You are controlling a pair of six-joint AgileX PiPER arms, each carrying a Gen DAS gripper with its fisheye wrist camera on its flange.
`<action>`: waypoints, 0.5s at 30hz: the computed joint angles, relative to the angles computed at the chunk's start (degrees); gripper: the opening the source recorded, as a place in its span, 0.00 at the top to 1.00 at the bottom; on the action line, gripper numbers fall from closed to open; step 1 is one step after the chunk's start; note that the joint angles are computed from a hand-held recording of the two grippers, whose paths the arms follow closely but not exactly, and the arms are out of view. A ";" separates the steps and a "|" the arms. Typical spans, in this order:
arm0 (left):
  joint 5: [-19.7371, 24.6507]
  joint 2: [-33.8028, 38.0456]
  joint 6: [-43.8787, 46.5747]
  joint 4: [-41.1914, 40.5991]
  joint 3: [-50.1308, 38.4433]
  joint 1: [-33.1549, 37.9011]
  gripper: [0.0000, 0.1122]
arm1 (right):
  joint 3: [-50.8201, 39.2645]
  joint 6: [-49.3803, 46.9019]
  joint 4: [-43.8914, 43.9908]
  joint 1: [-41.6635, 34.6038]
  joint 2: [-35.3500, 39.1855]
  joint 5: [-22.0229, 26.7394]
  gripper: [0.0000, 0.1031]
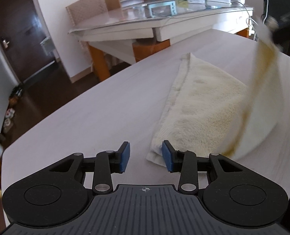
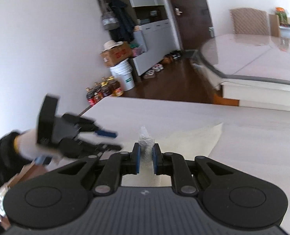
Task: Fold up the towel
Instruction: 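Fold the triangle tip over toward the left gripper with the right gripper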
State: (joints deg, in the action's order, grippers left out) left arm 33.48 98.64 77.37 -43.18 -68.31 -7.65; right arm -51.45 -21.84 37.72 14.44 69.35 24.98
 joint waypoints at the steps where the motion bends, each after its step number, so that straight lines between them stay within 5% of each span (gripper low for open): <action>1: 0.80 0.27 -0.97 0.53 -0.62 0.24 0.64 | -1.34 -2.91 3.00 -1.93 1.37 1.28 0.87; 7: 5.53 2.10 -6.17 3.70 -4.74 1.37 0.61 | -8.75 -11.94 13.11 -10.27 10.39 6.12 0.87; 15: 8.57 3.00 -6.28 3.97 -6.54 2.62 0.59 | -16.39 -14.01 14.78 -14.04 23.47 6.84 0.87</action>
State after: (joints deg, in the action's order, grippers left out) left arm 42.05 101.64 71.10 -39.21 -74.85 -5.02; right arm -67.83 -35.84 52.50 0.40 92.83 31.82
